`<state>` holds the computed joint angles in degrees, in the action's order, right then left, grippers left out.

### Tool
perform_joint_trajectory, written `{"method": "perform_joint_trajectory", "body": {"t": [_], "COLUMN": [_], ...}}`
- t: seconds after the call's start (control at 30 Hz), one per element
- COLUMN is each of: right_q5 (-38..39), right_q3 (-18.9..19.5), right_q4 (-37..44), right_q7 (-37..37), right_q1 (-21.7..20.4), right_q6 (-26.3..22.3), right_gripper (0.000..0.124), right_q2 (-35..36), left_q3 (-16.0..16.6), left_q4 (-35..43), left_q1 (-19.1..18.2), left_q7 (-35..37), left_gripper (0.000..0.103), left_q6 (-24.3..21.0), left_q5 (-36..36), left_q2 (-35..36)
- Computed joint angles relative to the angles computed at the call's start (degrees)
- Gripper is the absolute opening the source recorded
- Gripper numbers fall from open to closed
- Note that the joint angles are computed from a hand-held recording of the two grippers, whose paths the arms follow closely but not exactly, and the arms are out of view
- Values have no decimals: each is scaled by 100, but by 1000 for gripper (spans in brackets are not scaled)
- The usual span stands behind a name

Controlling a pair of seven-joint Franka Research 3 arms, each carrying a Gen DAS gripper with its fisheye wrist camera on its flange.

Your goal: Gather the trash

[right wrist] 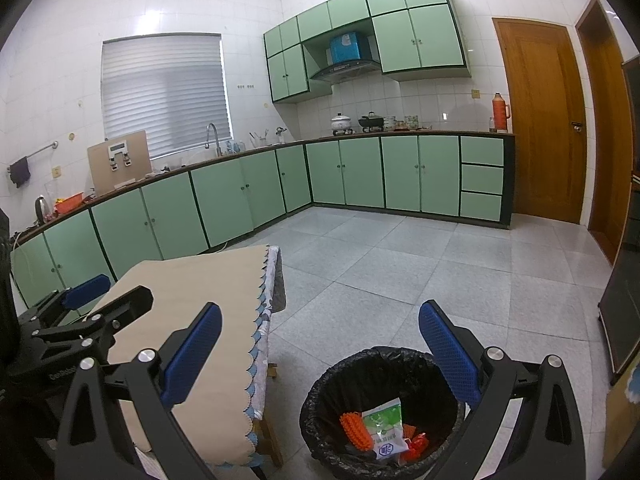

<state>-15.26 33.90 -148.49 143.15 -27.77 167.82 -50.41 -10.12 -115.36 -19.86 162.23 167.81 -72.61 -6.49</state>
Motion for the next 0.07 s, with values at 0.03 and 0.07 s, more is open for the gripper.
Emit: {"method": "perform_joint_trajectory", "body": {"t": [0.03,0.07], "right_q5": [0,-2], "right_q3": [-6,-6], "right_q4": [0,0], "right_q7": [0,2], "right_q1": [7,8], "right_q6": [-7,-7], "right_gripper": [97,97], "right_q2": [-5,-5], "left_q3": [3,6], "left_q4": [0,2], "left_q1": [2,5], "left_q7": [13,15], "left_gripper": [92,92], "left_q6": [-2,-10], "left_q5": [-9,-5], "left_q2": [-2,-3]}}
